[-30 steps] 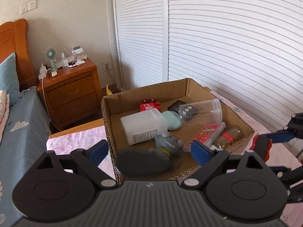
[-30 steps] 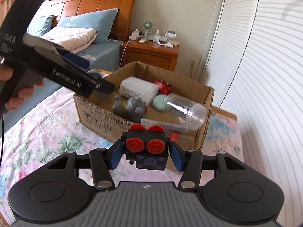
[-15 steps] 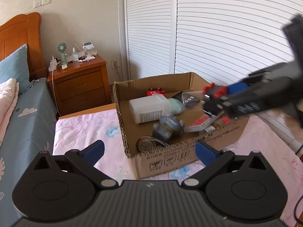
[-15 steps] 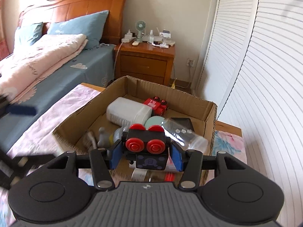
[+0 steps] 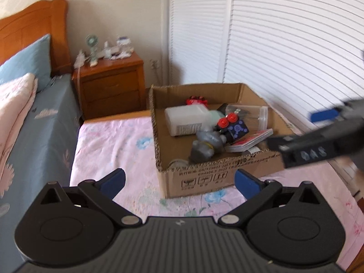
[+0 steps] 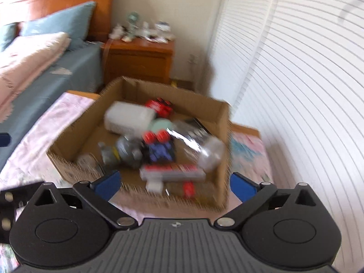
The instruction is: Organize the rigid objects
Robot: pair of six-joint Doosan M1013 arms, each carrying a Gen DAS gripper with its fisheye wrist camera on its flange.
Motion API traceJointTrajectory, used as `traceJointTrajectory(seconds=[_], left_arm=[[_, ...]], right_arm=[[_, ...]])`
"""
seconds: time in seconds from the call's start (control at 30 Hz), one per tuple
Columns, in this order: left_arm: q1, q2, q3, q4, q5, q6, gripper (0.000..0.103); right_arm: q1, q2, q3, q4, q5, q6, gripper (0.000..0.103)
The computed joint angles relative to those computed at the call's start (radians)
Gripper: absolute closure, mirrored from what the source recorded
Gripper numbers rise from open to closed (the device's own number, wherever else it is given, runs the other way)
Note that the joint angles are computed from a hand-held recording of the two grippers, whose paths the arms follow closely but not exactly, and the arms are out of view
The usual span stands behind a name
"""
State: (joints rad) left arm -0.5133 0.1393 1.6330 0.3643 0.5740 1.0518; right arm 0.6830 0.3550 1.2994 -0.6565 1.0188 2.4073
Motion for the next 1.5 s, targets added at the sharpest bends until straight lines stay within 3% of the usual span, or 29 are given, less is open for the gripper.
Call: traceJointTrajectory(seconds=[0.13, 0.5, 1.5], left_arm=[[-0.018, 0.005, -0.023, 0.024, 0.091, -0.068, 0.001], [-0.060, -0.007, -0.028, 0.087, 0.156, -0.139, 0.001], [-0.082, -0.011, -0.031, 0.137, 0.191, -0.179, 0.001]], right_arm=[[0.018, -0.023, 0.025, 0.022, 0.055, 0.078, 0.000], [0.039, -0.069, 0.075, 0.044, 0.058, 0.204, 0.000], [0.047, -0.082, 0.088, 0.026, 0.053, 0.238, 0.000]])
